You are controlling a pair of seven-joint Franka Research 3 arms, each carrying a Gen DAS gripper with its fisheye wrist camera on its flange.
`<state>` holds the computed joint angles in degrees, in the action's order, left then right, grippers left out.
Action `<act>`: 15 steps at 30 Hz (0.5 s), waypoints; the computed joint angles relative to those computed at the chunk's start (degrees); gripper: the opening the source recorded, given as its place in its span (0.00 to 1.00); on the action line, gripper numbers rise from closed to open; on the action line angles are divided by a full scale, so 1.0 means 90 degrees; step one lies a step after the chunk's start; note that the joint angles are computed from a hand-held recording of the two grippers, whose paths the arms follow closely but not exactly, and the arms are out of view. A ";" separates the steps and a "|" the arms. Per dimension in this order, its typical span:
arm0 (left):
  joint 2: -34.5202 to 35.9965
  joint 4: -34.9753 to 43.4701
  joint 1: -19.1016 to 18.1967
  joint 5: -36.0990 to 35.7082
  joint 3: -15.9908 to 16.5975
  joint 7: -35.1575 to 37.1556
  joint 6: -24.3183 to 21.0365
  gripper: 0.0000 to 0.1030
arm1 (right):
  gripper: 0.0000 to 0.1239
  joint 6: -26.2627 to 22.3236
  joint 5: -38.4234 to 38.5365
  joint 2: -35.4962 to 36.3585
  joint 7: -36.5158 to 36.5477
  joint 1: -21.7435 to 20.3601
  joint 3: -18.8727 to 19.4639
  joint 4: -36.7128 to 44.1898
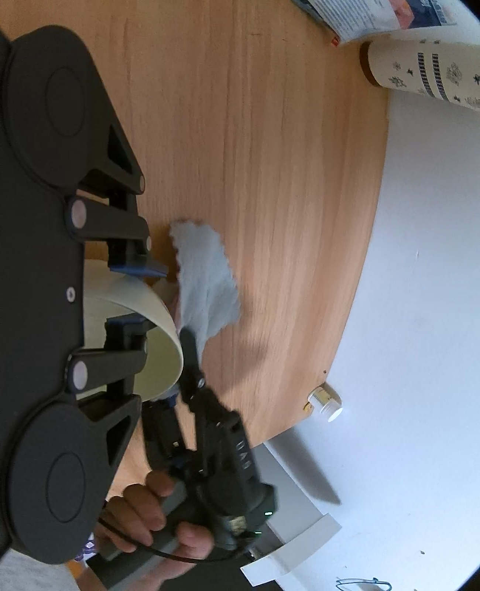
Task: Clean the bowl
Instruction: 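Lift the cloth off the bowl with the right gripper and reposition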
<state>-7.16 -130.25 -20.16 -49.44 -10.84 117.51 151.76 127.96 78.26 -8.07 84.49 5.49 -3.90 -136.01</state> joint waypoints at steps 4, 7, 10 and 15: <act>0.0010 0.0028 0.0019 0.0221 -0.0023 -0.0029 -0.0096 0.18 | 0.20 -0.0090 -0.0275 0.0145 -0.0037 0.0056 0.0060 0.0384; 0.0021 0.0046 0.0007 0.0368 -0.0038 -0.0027 -0.0143 0.18 | 0.20 -0.0197 -0.0432 0.0194 -0.0121 0.0078 0.0087 0.0561; -0.0004 0.0013 -0.0004 0.0265 -0.0012 0.0095 -0.0163 0.18 | 0.20 -0.0258 -0.0574 0.0219 -0.0240 0.0104 0.0116 0.0697; -0.0058 -0.0117 0.0014 0.0048 0.0032 0.0051 -0.0019 0.18 | 0.20 -0.0135 -0.0743 0.0021 -0.0167 0.0040 0.0069 0.0481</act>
<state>-7.68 -131.31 -20.03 -49.01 -10.56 117.97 151.59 126.75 71.57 -7.89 82.99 5.85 -3.28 -131.68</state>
